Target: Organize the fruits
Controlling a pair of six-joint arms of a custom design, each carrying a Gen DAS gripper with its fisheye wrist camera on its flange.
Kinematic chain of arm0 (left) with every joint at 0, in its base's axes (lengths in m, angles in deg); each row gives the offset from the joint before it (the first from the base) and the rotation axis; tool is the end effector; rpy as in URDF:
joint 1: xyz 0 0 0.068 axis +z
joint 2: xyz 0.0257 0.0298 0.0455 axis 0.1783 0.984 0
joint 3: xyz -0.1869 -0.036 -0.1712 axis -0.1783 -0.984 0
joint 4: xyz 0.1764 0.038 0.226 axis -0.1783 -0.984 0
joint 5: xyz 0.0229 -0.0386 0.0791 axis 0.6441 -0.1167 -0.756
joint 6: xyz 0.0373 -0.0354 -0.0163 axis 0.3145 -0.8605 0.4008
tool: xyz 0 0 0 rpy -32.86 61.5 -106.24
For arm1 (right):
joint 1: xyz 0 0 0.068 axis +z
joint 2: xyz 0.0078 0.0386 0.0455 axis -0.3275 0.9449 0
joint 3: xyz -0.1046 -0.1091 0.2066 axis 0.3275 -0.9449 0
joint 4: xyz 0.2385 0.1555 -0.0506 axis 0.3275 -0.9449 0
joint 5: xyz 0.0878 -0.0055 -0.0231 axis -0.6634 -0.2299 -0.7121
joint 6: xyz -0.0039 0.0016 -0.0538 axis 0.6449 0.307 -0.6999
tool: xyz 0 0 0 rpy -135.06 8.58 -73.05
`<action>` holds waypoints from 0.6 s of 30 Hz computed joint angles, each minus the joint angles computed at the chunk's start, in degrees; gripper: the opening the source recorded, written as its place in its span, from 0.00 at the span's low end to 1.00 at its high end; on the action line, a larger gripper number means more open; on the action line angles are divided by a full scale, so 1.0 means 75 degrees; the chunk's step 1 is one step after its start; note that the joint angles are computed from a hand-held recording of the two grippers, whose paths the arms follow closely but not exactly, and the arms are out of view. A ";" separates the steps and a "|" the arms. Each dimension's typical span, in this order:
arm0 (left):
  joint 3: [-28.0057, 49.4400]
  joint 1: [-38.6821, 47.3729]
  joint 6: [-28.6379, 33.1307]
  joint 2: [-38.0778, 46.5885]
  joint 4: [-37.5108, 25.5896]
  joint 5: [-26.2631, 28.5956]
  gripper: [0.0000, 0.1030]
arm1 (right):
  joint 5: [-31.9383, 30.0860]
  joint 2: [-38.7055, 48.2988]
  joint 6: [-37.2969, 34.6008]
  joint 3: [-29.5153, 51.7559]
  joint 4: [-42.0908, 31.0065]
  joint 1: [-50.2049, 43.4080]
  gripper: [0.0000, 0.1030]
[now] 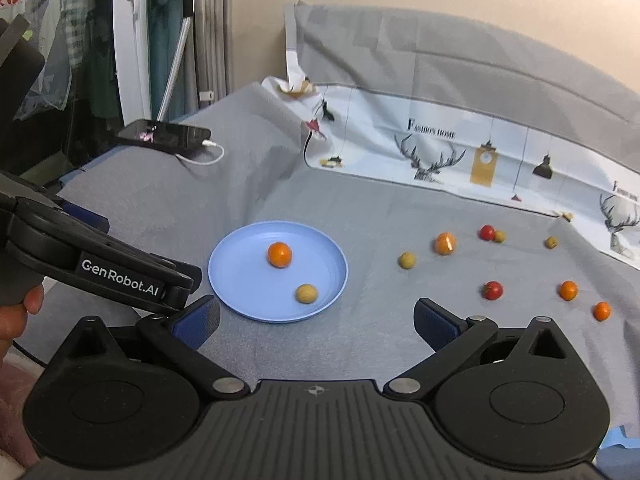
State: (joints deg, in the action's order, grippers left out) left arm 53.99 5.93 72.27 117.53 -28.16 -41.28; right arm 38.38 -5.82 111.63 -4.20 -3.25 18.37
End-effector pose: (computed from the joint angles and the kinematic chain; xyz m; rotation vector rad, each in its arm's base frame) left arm 0.2944 -0.0290 0.2169 0.6252 2.3566 -0.1022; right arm 0.1823 0.1147 0.1878 0.1101 2.2121 -0.0731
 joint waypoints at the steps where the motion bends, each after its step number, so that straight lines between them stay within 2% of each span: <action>1: -0.0096 -0.0008 0.0015 -0.0183 -0.0030 0.0008 1.00 | 0.0127 -0.0145 0.0067 -0.0040 -0.0104 0.0106 0.99; 9: -0.0551 0.0066 0.0071 -0.1091 -0.0226 0.0103 1.00 | 0.0753 -0.0788 0.0586 -0.0198 -0.0659 0.0788 0.99; 18: -0.0660 0.0179 0.0154 -0.1369 -0.0312 0.0239 1.00 | 0.0889 -0.0934 0.0736 -0.0228 -0.0784 0.0968 0.99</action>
